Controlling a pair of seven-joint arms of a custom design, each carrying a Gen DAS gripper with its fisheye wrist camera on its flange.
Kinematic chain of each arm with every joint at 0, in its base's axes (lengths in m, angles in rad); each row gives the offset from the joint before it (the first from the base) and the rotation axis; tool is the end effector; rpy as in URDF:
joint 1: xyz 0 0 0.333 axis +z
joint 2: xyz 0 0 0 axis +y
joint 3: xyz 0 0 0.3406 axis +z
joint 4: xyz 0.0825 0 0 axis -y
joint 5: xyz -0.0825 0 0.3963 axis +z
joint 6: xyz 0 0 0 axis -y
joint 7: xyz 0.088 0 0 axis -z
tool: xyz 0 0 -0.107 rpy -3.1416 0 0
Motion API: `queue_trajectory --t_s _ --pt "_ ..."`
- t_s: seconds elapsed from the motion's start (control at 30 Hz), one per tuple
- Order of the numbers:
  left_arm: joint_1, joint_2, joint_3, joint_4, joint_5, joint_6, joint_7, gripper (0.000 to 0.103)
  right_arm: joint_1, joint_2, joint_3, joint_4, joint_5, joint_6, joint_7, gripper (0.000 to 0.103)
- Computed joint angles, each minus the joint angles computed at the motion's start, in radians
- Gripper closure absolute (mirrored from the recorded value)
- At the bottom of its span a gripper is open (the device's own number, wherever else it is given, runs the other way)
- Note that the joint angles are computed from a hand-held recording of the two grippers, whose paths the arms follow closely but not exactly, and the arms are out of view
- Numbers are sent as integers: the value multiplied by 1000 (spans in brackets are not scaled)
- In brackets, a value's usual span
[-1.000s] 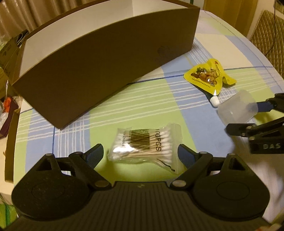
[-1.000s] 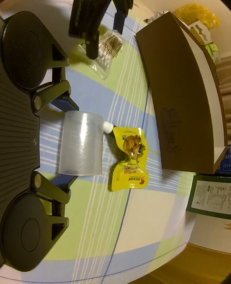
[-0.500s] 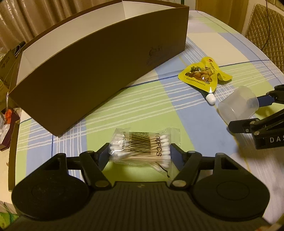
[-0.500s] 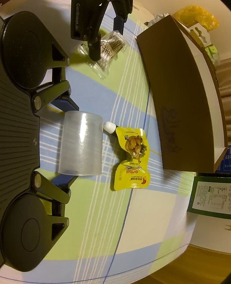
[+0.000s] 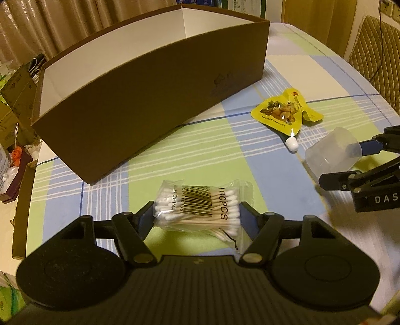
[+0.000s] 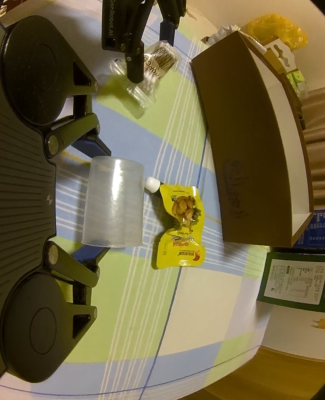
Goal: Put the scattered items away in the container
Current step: 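Lift the cotton swab bag and plastic cup toward the cardboard box with both tools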
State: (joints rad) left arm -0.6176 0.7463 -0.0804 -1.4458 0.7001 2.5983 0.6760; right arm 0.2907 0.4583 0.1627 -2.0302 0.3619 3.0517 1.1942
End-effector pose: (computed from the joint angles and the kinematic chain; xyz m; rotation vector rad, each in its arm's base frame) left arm 0.6008 -0.5016 0.2981 -1.5809 2.1480 -0.5486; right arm 0.6074 0.2563 0.2924 -2.1862 1.3855 -0.3036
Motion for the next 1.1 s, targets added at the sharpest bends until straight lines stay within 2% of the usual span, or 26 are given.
queue_trajectory --t_s 0.27,0.53,0.6,0.63,0.67,0.77,0.83,0.9,0.97,1.0,1.03,1.1 --pt "-12 -47 15 -43 33 25 -64 36 -83 -28 97 -11 74 6 -84 35" --pt "-13 -121 32 -99 103 68 -168 36 -160 -43 197 28 212 -7 -238 35" --pt "-9 -137 34 -108 124 78 -192 36 -169 -39 213 52 245 -21 -281 41" --pt "-8 -144 37 -110 136 82 -205 36 -172 -35 220 67 263 -32 -303 54" --pt "-7 -150 39 -111 147 83 -218 36 -174 -31 224 82 280 -45 -323 59" --pt "1 -169 45 -114 182 91 -251 36 -137 -19 190 122 294 -78 -352 66" --pt "11 -173 43 -108 197 93 -261 36 -119 -14 173 137 300 -105 -367 85" --pt "17 -172 43 -101 207 83 -269 36 -105 -15 157 140 312 -132 -376 85" --pt "31 -173 32 -104 201 88 -266 36 -99 -20 146 134 330 -151 -388 82" --pt "39 -172 25 -105 193 91 -260 36 -101 -23 142 134 343 -174 -391 72" --pt "43 -171 22 -109 190 97 -260 36 -99 -25 132 133 355 -191 -383 52" --pt "50 -168 12 -112 174 99 -245 36 -98 -30 127 120 391 -182 -395 28"
